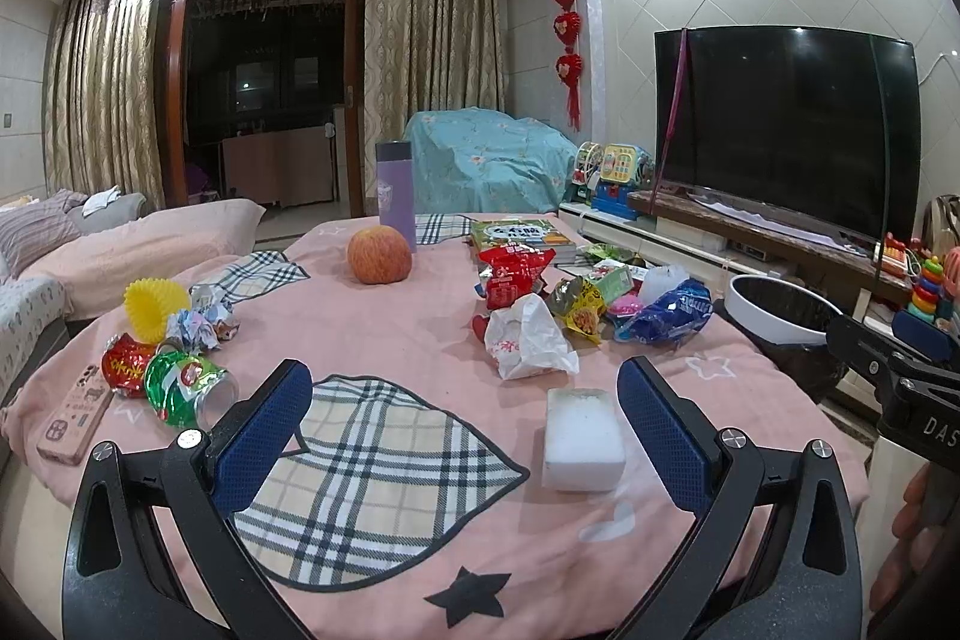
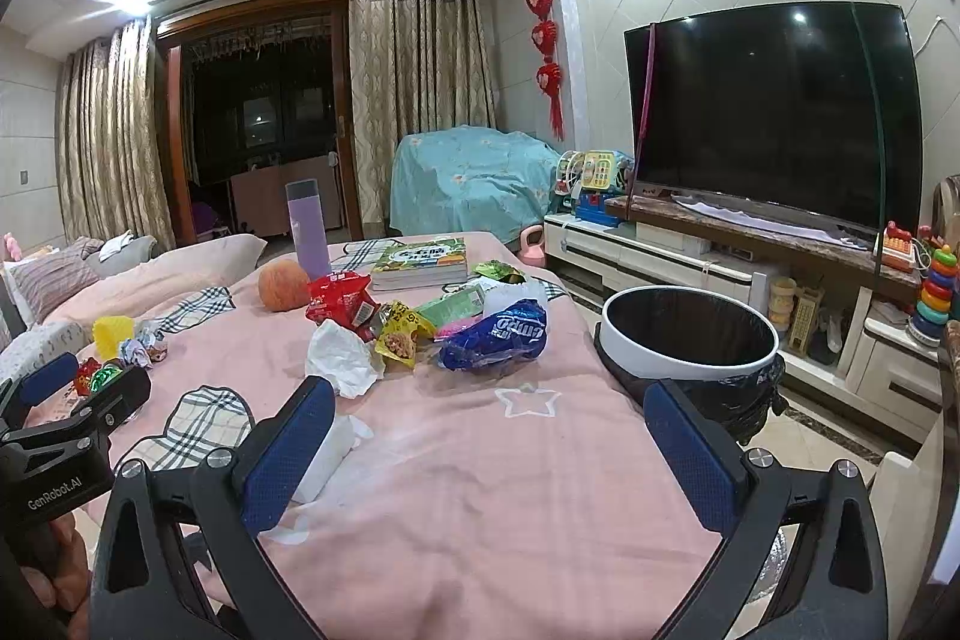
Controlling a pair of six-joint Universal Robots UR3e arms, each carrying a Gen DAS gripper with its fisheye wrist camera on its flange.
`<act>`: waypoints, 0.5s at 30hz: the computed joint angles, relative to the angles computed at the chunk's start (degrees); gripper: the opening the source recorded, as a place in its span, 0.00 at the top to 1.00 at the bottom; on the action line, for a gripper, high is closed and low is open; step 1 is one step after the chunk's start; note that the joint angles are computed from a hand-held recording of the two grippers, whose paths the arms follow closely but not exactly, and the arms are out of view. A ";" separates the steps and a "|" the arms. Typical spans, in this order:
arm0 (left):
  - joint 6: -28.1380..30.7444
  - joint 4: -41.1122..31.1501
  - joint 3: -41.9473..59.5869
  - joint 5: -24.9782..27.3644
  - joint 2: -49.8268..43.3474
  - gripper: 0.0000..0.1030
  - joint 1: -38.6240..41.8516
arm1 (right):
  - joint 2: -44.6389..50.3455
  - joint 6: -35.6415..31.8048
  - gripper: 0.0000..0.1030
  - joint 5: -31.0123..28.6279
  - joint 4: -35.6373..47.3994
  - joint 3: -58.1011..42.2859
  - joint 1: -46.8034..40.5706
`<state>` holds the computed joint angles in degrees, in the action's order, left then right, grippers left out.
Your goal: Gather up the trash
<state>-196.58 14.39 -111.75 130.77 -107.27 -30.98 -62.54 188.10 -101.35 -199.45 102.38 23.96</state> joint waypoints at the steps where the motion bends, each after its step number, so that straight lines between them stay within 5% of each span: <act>1: 0.03 0.03 -0.01 0.05 -0.01 0.00 -0.03 | 0.00 0.00 0.00 0.00 0.00 0.00 0.00; 15: -0.41 -1.01 0.20 -0.53 -0.21 0.00 0.30 | 0.39 0.25 0.00 0.48 0.20 -0.03 -0.40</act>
